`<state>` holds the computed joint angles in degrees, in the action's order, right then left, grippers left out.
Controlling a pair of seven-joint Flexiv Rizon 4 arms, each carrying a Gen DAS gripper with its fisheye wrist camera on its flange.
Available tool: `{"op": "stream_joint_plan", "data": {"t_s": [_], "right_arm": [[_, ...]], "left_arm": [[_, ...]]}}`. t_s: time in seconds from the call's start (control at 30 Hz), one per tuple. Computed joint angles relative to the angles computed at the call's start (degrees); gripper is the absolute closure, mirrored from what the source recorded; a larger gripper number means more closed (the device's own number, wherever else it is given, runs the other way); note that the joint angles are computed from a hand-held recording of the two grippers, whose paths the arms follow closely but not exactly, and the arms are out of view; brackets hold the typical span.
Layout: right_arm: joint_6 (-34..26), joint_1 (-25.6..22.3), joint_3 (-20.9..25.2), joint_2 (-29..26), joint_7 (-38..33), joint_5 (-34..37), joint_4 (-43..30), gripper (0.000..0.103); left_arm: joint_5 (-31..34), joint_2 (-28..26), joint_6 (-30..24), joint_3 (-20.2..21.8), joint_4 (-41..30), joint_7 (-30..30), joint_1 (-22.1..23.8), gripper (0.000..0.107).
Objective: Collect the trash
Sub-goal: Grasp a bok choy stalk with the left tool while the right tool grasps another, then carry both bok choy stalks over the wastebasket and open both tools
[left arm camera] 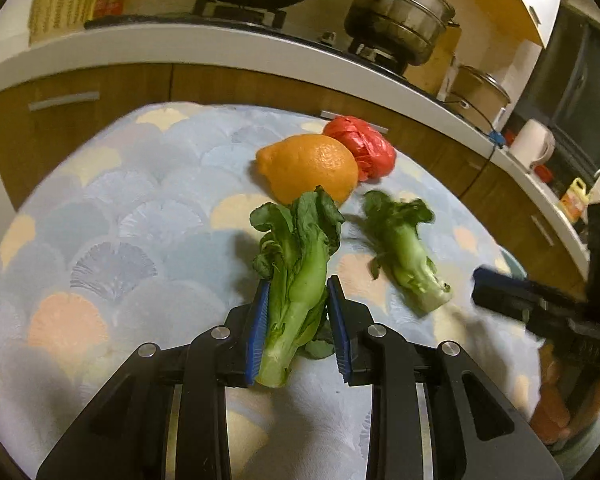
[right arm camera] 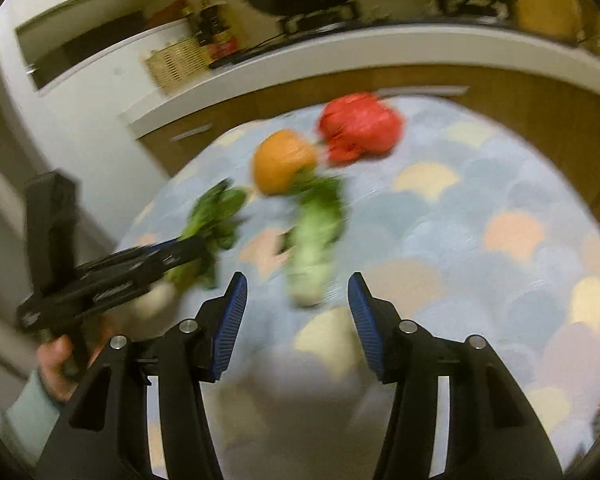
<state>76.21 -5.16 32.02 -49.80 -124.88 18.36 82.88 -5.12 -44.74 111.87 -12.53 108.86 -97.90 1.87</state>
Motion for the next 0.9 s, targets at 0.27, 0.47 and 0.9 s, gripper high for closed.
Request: {"op": "stream_joint_plan", "data": {"t_s": [0.27, 0.47, 0.9], "right_arm": [[-2.2, 5.53, -3.96, -3.05, 7.48, -0.66, -4.34, 0.048], [7.02, 16.52, -16.85, -1.67, 18.33, -7.46, -0.15, 0.048], [20.54, 7.68, -7.54, 0.03, 20.06, -15.63, 9.84, 0.079]], "left_arm": [[2.71, -0.9, 2.8, -3.54, 0.94, -2.36, 3.94, 0.08], [5.33, -1.58, 4.44, -4.57, 1.03, -4.26, 5.4, 0.08], [6.46, -0.74, 5.49, -3.37, 1.38, -4.86, 3.98, 0.08]]}}
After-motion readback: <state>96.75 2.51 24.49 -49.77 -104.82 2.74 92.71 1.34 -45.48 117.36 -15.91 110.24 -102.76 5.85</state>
